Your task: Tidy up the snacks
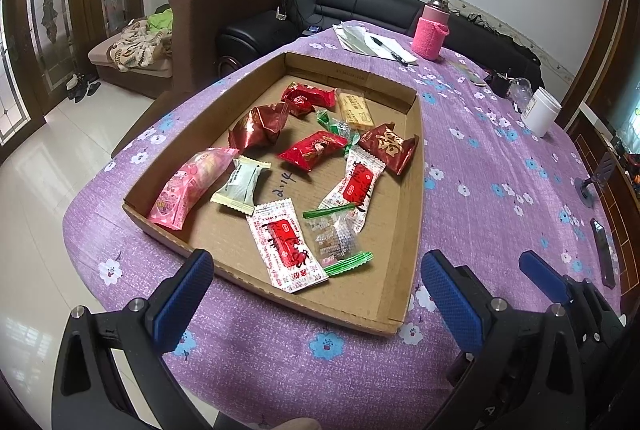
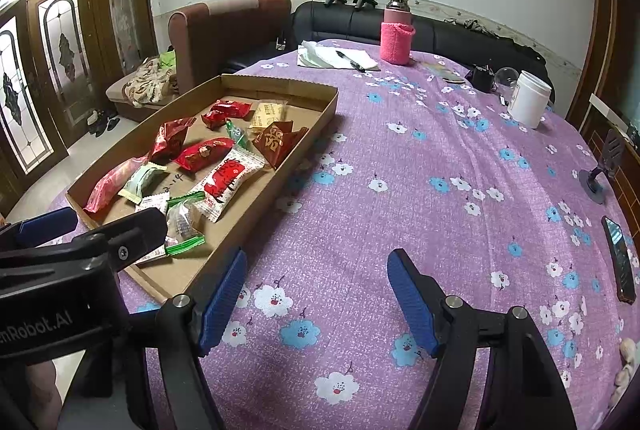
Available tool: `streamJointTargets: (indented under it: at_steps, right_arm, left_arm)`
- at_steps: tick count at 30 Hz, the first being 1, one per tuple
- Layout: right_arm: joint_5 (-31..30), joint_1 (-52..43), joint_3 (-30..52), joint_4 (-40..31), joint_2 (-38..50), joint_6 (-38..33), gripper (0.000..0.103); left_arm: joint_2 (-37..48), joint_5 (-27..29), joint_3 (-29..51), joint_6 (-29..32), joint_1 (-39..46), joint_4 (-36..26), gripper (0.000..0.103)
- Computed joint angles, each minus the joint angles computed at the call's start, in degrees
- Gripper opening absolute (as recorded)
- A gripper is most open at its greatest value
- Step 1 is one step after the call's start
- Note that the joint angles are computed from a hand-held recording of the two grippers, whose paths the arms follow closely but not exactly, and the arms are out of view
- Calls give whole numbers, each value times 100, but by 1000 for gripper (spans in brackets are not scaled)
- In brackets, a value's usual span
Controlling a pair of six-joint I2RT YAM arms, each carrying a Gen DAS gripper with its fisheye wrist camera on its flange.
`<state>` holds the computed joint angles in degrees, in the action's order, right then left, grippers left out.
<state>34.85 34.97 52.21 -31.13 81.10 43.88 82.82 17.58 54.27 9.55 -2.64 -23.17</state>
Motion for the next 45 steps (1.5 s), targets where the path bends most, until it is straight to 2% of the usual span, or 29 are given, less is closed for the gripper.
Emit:
streamJointTargets:
  at_steps: [39,45]
  right_arm:
    - [-131,-117,-62,73,43,-37,77]
    - [107,-338,-102,-71,-361,-64,77]
  left_arm:
    - [69,51,76,73,41,-87,103]
    - [-220,415,10,306,387,-176,103]
